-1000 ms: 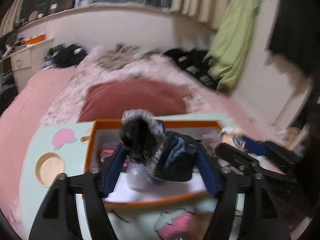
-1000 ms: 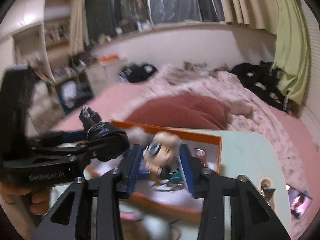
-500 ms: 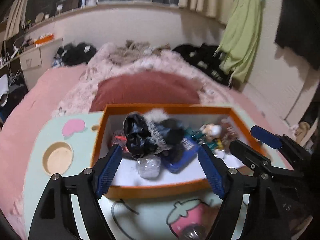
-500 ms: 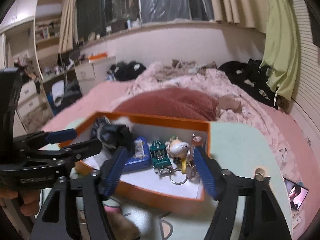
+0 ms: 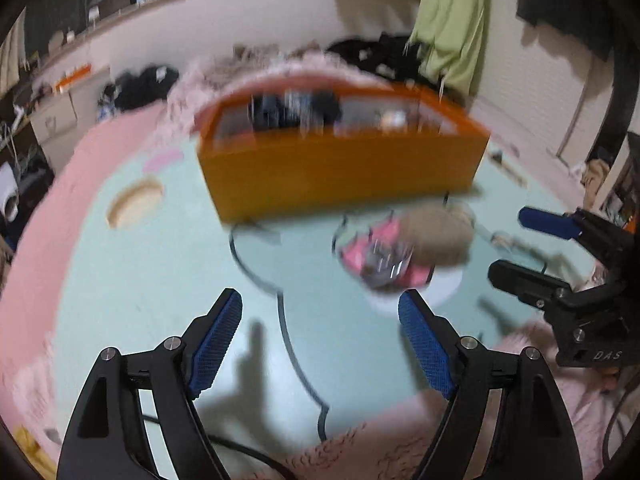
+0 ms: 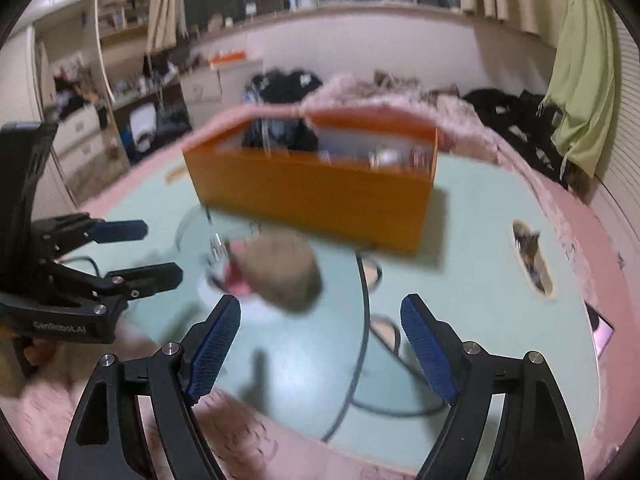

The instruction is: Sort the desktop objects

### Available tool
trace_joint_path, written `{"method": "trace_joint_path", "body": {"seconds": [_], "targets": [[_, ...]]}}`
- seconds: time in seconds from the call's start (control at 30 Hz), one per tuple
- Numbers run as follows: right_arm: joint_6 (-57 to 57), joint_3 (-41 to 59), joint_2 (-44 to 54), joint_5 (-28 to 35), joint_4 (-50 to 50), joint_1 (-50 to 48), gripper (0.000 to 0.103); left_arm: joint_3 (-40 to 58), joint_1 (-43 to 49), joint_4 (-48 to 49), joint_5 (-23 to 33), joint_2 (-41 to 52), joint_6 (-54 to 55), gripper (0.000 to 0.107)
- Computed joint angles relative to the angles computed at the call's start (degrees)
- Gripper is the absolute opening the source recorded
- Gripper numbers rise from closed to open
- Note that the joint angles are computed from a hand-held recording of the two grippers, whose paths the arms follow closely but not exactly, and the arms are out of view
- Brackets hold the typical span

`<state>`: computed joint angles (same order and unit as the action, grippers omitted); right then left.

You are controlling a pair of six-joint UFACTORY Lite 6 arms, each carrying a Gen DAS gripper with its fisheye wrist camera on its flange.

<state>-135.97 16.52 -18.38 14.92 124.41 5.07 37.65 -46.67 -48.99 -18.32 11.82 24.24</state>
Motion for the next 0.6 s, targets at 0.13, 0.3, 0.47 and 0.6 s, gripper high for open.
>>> {"method": "trace_joint_path", "body": {"seconds": [0.13,0.3,0.47,0.6], "targets": [[-7.8,-0.1,2.3,-0.1,7.7,0.9,0.091,1.1,-0.1,-0.9,-1.2,3.9,-0.8,0.087],[-8.7,0.0,3.2,0.8,7.8,-0.4,0.096,2.5,0.0,-0.6,-1.5,6.6,-2.0,0.103],[-9.3,-0.4,3.0,0.8,8.7,0.0,0.098,3.1,0.6,0.7,-1.5,7.3,-2.8,0.103],[-9.4,-0.4,2.9,0.6,8.9,-0.1,0.099,3.2,0.7,1.5,-1.7,7.7,-3.6,0.103]]}}
